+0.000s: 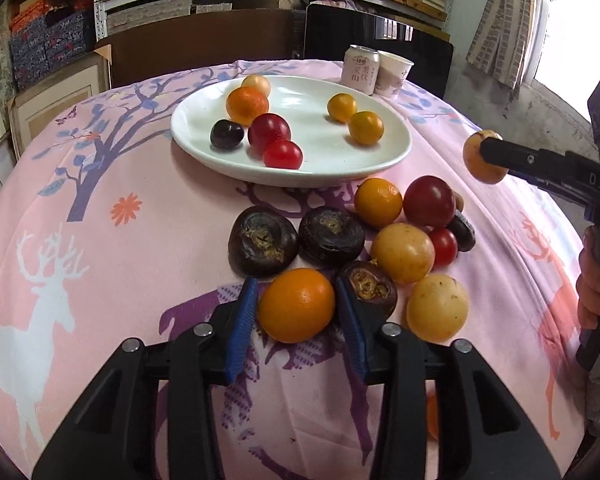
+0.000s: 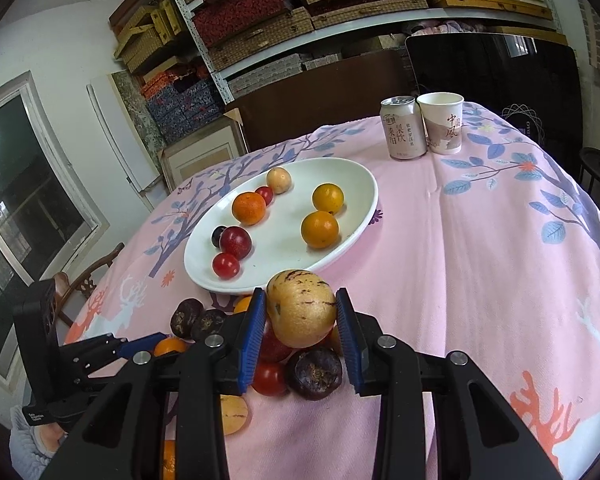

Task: Organize fruits
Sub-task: 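Carry the orange and pear over the white plate and open both tools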

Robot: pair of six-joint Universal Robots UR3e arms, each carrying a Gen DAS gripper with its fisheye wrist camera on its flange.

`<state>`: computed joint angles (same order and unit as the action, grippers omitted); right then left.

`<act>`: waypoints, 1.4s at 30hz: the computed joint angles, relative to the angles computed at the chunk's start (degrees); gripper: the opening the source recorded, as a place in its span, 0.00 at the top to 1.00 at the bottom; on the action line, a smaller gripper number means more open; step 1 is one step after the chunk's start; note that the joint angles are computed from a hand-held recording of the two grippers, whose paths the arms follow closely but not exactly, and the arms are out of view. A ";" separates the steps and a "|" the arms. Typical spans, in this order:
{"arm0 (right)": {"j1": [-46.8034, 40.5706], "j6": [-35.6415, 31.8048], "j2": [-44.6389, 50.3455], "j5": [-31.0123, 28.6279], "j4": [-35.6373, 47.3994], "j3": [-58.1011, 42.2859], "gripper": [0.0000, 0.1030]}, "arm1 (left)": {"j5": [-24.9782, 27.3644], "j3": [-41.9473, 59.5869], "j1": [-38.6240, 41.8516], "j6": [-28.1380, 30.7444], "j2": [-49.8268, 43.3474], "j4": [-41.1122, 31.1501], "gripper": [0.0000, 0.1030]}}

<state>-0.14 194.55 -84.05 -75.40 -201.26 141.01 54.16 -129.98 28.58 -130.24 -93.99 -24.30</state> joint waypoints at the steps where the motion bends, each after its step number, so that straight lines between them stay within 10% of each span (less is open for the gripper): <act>1: -0.71 0.00 -0.44 0.62 -0.22 0.64 0.65 | -0.25 -1.15 0.46 0.64 0.65 0.54 0.62; 19: -2.58 0.64 -2.09 2.50 -2.06 2.70 0.65 | -2.72 -2.36 2.88 2.22 5.35 -4.01 0.61; 30: 5.96 -2.52 10.29 -4.67 16.89 -26.98 0.65 | 6.13 32.27 -12.76 -24.22 -18.99 5.41 0.61; 36: 8.42 -4.32 19.92 -7.09 22.24 -36.57 0.64 | 8.49 44.76 -15.21 -25.41 -30.18 0.39 0.61; 38: 7.10 -2.83 19.61 -5.81 20.64 -35.16 0.51 | 8.64 43.85 -15.12 -25.76 -30.58 2.97 0.32; 42: 4.72 -0.35 16.54 -4.68 14.69 -29.68 0.39 | 7.18 41.20 -14.11 -27.24 -29.10 4.92 0.15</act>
<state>4.58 194.20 -67.52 -80.08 -186.57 111.33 61.34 -88.78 14.47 -157.48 -123.09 -19.39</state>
